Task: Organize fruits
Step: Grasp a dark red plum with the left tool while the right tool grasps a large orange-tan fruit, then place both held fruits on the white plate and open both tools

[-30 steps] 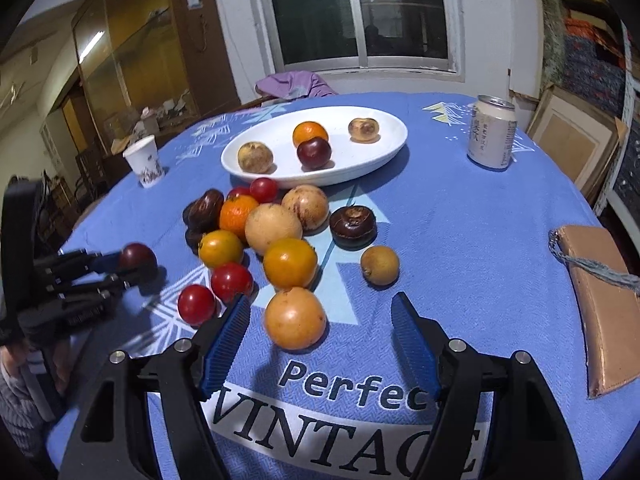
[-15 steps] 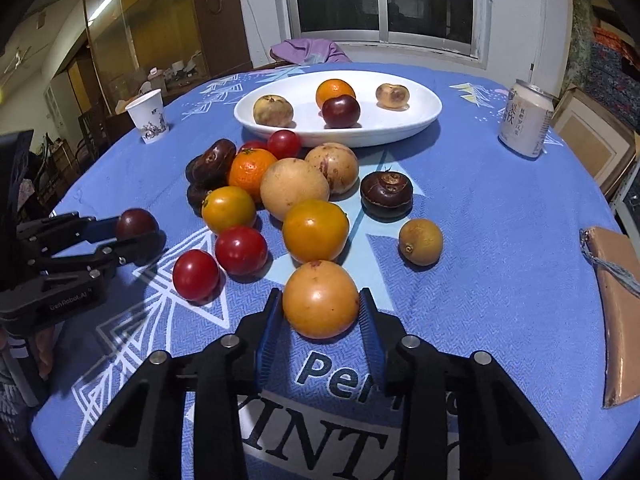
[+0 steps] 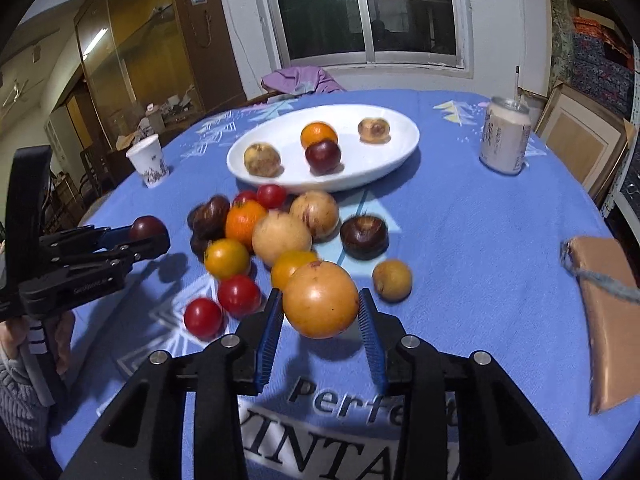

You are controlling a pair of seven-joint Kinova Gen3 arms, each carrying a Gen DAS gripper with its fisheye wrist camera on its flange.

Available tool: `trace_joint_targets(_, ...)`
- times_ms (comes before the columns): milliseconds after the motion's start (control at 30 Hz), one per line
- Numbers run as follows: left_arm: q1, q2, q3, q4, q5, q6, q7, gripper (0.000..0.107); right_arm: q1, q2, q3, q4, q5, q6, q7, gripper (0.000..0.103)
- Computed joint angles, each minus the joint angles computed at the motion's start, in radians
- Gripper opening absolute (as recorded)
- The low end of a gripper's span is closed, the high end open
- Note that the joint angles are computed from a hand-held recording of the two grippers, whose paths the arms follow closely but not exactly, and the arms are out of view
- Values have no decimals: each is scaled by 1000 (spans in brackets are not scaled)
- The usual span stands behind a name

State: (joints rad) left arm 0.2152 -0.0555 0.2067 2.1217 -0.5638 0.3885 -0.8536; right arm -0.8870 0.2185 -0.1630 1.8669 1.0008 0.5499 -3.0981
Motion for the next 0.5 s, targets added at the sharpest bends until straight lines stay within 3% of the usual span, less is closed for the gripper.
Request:
trace_joint_targets(233,24,120,-51,-240,22,77,-62,39,75,66,28,-230,-126,79,234,39)
trace_joint_targets(500,23,317,-119,-477,201,136,-227,39,136,253,87,-495,-328,122,457,39)
